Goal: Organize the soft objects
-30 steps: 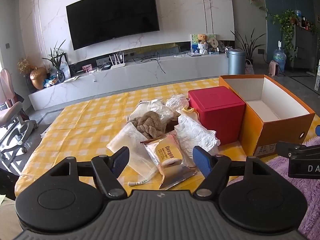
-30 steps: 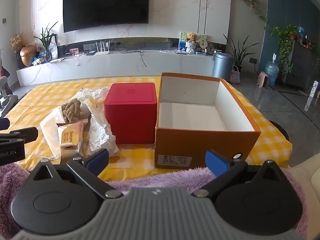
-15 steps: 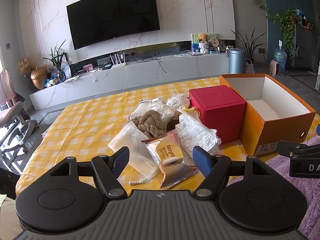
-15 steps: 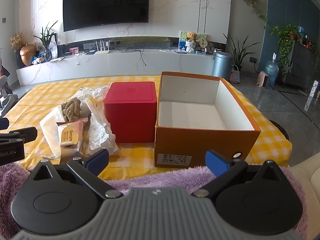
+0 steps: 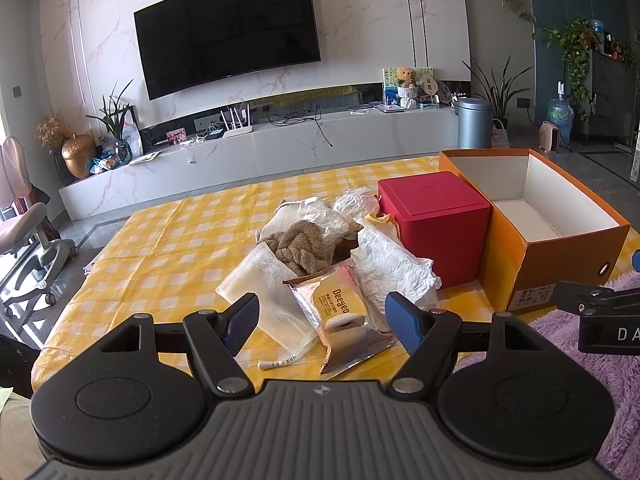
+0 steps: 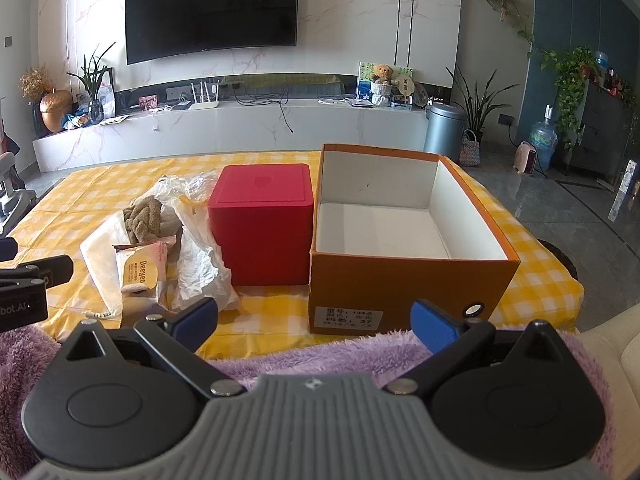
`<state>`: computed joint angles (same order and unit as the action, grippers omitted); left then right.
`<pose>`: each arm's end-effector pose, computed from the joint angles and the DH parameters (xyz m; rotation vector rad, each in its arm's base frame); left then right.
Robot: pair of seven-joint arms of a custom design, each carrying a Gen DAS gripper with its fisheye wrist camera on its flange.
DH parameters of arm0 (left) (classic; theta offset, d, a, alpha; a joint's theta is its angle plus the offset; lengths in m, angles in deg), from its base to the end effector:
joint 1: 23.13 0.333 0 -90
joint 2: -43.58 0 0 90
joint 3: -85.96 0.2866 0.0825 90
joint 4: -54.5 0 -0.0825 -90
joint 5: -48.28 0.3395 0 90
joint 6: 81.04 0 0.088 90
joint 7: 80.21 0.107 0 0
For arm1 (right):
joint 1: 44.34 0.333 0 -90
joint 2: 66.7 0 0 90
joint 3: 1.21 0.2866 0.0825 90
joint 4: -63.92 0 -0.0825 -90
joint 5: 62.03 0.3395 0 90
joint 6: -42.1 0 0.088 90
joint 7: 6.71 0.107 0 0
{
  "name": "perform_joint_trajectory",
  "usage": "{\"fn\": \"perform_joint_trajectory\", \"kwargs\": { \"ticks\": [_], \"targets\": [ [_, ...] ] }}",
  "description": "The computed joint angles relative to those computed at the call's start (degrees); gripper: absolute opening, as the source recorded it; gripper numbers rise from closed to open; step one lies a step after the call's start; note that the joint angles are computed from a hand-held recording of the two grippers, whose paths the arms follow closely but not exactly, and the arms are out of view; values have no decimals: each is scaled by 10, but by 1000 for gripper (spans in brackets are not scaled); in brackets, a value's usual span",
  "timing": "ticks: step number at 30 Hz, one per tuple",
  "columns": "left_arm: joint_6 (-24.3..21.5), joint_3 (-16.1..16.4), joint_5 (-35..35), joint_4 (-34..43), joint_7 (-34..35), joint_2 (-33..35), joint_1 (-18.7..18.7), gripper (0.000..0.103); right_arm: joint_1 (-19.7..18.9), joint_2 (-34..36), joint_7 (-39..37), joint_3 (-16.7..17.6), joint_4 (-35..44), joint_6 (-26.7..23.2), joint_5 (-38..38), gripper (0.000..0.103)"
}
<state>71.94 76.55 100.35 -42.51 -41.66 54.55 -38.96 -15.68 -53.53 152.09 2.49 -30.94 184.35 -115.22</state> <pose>0.5524 -0.2769 0.5502 -1.4495 1.7458 -0.7970 0.5294 0.3347 0.5264 -1.6307 1.7282 -0.8835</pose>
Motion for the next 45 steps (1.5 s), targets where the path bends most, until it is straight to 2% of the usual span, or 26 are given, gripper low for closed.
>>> {"fn": "perform_joint_trajectory", "kwargs": {
  "ticks": [45],
  "targets": [
    [2,0,-3,-1,1,-1,1,85,0,-8,2,4,-10,-2,-4,101]
  ]
}}
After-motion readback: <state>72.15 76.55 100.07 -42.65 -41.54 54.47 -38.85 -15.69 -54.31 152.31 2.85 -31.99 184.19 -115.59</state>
